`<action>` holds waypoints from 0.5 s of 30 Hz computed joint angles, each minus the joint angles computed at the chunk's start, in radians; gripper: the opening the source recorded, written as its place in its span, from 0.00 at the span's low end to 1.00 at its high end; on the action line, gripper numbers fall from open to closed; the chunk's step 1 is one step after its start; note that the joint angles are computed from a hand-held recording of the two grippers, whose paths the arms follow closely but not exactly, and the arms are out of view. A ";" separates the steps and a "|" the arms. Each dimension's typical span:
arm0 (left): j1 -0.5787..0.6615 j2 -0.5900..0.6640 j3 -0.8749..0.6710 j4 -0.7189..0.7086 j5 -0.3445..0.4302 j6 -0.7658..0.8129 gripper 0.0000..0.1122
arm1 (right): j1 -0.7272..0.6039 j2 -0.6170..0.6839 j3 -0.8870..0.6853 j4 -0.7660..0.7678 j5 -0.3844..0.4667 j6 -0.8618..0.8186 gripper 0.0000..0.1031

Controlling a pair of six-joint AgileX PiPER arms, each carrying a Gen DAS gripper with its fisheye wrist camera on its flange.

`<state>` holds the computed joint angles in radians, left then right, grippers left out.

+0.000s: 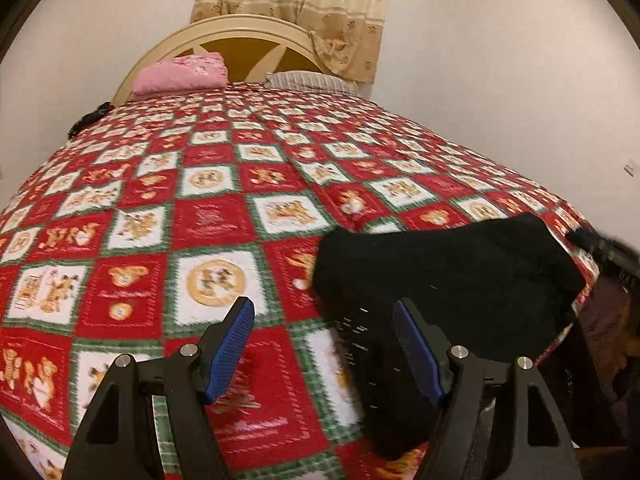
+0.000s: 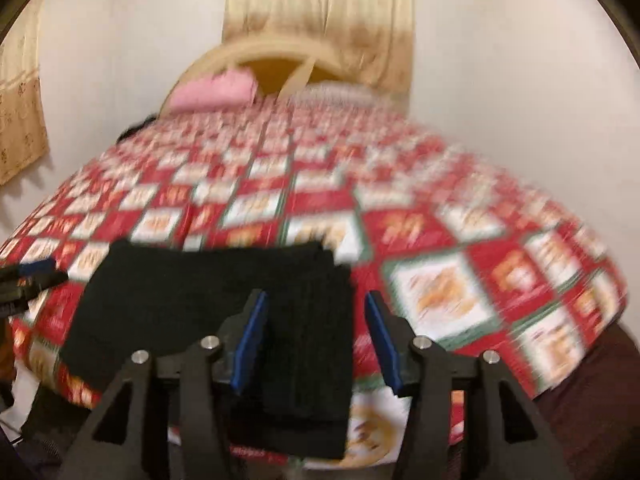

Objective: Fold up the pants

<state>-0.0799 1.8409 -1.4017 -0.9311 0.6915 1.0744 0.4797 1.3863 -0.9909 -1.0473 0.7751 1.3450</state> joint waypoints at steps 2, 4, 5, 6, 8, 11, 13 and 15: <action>-0.028 -0.009 0.030 0.020 -0.026 0.001 0.65 | 0.036 -0.014 0.003 -0.067 -0.021 0.050 0.53; -0.070 -0.020 0.071 0.080 -0.090 -0.033 0.65 | 0.006 -0.011 0.004 0.008 -0.158 -0.029 0.48; -0.088 -0.022 0.090 0.115 -0.106 -0.055 0.65 | -0.007 0.016 0.001 0.058 -0.221 -0.080 0.47; -0.097 -0.022 0.103 0.133 -0.117 -0.062 0.65 | -0.008 0.036 0.004 0.068 -0.247 -0.092 0.47; -0.107 -0.050 0.191 0.054 -0.200 0.040 0.66 | -0.026 0.076 0.029 0.104 -0.313 -0.121 0.47; -0.085 -0.066 0.222 0.013 -0.181 0.080 0.66 | -0.042 0.122 0.058 0.080 -0.310 -0.116 0.47; -0.071 -0.074 0.224 0.032 -0.158 0.072 0.66 | -0.028 0.118 0.054 0.065 -0.292 -0.124 0.47; -0.051 -0.085 0.214 0.061 -0.116 0.060 0.66 | -0.017 0.111 0.021 0.129 -0.256 -0.189 0.47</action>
